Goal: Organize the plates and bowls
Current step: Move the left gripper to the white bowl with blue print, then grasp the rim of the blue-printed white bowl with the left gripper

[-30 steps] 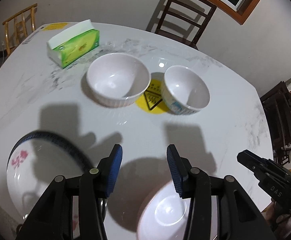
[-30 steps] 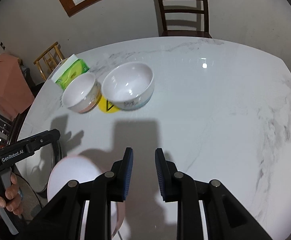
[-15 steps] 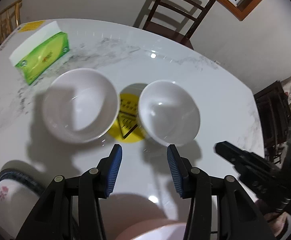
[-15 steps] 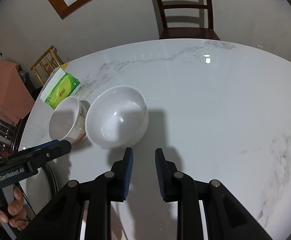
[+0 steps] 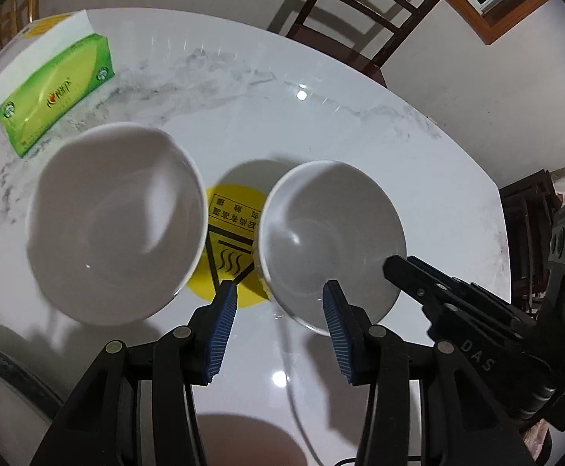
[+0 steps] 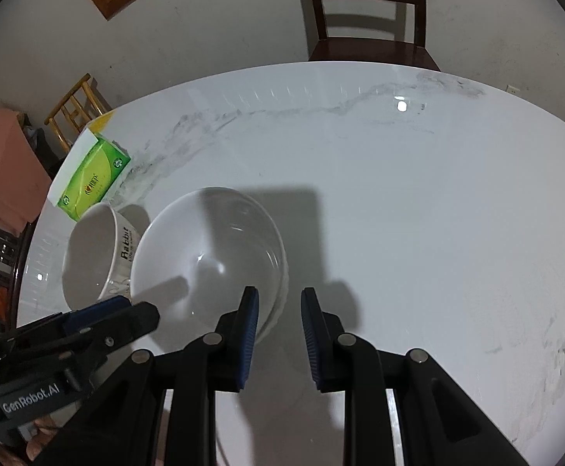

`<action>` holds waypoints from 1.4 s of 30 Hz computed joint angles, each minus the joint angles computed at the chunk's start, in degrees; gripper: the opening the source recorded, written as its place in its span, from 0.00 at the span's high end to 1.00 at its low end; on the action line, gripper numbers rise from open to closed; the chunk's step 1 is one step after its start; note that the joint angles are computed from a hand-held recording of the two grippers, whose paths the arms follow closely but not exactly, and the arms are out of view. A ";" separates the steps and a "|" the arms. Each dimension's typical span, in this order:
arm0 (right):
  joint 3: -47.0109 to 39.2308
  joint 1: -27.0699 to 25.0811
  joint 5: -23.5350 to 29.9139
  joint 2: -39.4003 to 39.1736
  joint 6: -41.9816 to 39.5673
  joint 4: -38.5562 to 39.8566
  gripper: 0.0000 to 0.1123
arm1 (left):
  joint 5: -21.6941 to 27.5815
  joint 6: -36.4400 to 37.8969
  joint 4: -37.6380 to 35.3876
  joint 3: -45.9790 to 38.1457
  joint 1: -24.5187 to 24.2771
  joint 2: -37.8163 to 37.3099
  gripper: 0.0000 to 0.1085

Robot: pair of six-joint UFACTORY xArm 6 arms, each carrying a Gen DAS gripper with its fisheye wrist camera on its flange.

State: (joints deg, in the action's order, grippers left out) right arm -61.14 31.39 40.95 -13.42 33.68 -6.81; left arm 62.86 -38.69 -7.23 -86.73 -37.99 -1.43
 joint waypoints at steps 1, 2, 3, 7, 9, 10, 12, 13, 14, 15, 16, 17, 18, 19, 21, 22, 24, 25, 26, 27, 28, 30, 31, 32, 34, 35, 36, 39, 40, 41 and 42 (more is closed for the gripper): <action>-0.25 0.11 -0.01 0.41 0.23 -0.49 0.80 | 0.07 -0.04 0.21 -0.15 -0.02 0.30 0.63; -0.14 0.03 -0.10 0.33 0.10 -0.66 0.79 | -0.12 -0.19 0.26 -0.23 -0.06 0.58 0.66; -0.34 0.02 -0.14 0.66 0.16 -0.96 0.79 | -0.43 -0.11 0.20 0.03 -0.01 0.59 0.67; -0.55 0.01 -0.17 1.32 0.03 -1.31 0.80 | -1.34 -0.12 0.74 -0.09 0.15 1.43 0.77; -0.50 0.34 -0.23 1.43 -0.26 -1.58 0.82 | -2.15 0.48 0.98 0.20 0.12 1.54 0.81; -0.62 0.59 -0.21 1.69 -0.89 -1.25 0.82 | -2.31 0.53 1.49 0.36 0.00 1.51 0.85; -0.87 1.23 0.45 1.91 0.67 -3.65 0.83 | -2.83 0.40 2.51 0.83 -0.28 1.34 0.88; -0.87 1.53 0.61 1.94 1.52 -4.92 0.84 | -3.14 0.44 2.70 1.21 -0.32 1.08 0.87; -0.73 1.69 0.61 1.85 2.15 -5.33 0.84 | -3.16 0.46 2.75 1.20 -0.36 1.07 0.87; -0.70 1.76 0.70 1.79 2.42 -5.28 0.84 | -2.96 0.48 2.93 1.17 -0.50 0.99 0.87; -0.65 1.91 1.04 1.66 2.70 -5.10 0.84 | -2.76 0.32 3.20 1.02 -0.71 1.02 0.87; -0.63 2.04 1.41 1.53 2.92 -5.12 0.84 | -2.57 0.24 3.50 1.04 -0.89 0.85 0.88; -0.43 2.23 1.65 1.25 3.54 -5.48 0.84 | -2.54 0.34 3.49 1.14 -0.93 0.71 0.88; -0.28 2.49 2.02 0.96 3.99 -5.90 0.84 | -2.50 0.40 3.48 1.24 -1.03 0.50 0.88; 0.28 2.89 2.23 0.20 4.56 -6.41 0.84 | -2.29 0.32 3.95 1.26 -1.31 0.04 0.88; 0.58 3.03 2.36 -0.28 4.85 -6.49 0.84 | -2.18 0.30 4.12 1.16 -1.44 -0.07 0.88; 1.13 3.28 2.89 -1.33 5.10 -6.38 0.84 | -1.85 0.19 4.47 0.86 -1.75 -0.26 0.88; 1.33 3.42 3.20 -1.74 5.24 -6.55 0.84 | -1.61 0.12 4.60 0.67 -1.94 -0.37 0.88; 1.59 3.65 3.72 -2.34 5.42 -6.81 0.84 | -1.55 0.09 4.63 0.53 -2.04 -0.39 0.88; 2.02 3.70 3.88 -2.96 5.46 -6.85 0.84 | -1.37 0.01 4.66 0.20 -2.21 -0.35 0.88; 2.44 4.01 4.24 -3.66 5.75 -7.12 0.84 | -1.12 -0.05 4.74 0.07 -2.40 -0.43 0.88; 3.20 4.58 5.04 -4.94 6.34 -7.58 0.84 | -0.77 -0.40 4.77 0.18 -2.85 -1.00 0.87; 3.88 4.91 5.32 -5.99 6.84 -8.00 0.84 | -0.77 -0.42 4.71 0.31 -3.00 -1.23 0.88; 4.22 5.19 5.74 -6.68 7.13 -8.33 0.84 | -0.56 -0.50 4.73 0.30 -3.25 -1.44 0.88; 5.14 5.58 6.19 -8.27 7.95 -8.75 0.84 | -0.77 -0.52 4.69 0.78 -3.85 -2.31 0.88; 5.51 5.75 6.45 -8.96 8.07 -8.88 0.84 | -0.72 -0.49 4.75 0.74 -4.04 -2.36 0.88; 5.88 5.98 6.91 -9.73 8.41 -9.06 0.84 | -0.54 -0.51 4.62 0.76 -4.25 -2.60 0.88; 6.68 6.83 8.30 -11.60 9.31 -9.81 0.84 | -0.28 -0.66 4.86 1.13 -4.89 -3.54 0.88; 7.01 7.22 8.71 -12.30 9.95 -10.26 0.84 | -0.15 -0.85 5.14 1.11 -5.18 -3.78 0.88; 7.20 7.57 9.13 -12.81 10.31 -10.47 0.84 | -0.12 -1.04 5.58 1.32 -5.61 -4.19 0.88; 7.33 7.96 9.48 -13.21 10.56 -10.63 0.84 | 0.01 -1.19 5.90 1.53 -5.89 -4.64 0.88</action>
